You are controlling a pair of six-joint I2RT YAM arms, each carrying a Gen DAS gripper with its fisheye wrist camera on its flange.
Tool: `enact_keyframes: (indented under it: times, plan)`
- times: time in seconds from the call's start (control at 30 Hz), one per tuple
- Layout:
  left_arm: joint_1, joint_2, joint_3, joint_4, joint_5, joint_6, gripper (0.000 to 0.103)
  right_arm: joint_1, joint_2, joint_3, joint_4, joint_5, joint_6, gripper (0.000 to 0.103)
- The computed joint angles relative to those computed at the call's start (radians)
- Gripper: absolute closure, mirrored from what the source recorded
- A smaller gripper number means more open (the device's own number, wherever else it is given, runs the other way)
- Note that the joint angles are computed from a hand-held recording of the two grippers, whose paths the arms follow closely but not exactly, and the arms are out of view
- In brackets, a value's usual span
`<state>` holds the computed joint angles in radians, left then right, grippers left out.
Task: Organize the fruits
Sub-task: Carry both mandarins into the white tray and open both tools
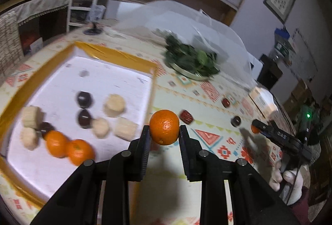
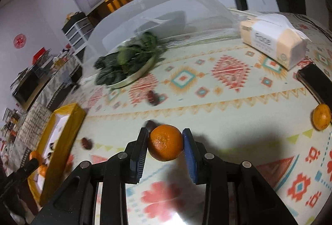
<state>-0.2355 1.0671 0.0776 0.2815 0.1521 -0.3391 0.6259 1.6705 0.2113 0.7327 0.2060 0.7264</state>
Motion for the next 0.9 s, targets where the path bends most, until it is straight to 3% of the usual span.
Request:
enact_keyframes:
  times: [0.2,0.37,0.63,0.9]
  plan:
    - [0.259,-0.162,-0.01,-0.143,0.189,0.133,0.077,0.225,-0.092,0.174,-0.27,0.128,0.031,0.067]
    - [0.493,-0.143,0.045,-0.222,0.326,0.277,0.077,0.318,-0.023,0.388,-0.396,0.135,0.002,0.067]
    - [0.767,0.174,0.154,-0.147,0.442,0.459,0.077,0.398,0.296,0.802,-0.534,0.054,-0.048,0.067]
    - [0.757,0.424,0.283,-0.075,0.393,0.474,0.077,0.384,0.58,1.172,-0.725,0.011,-0.063,0.067]
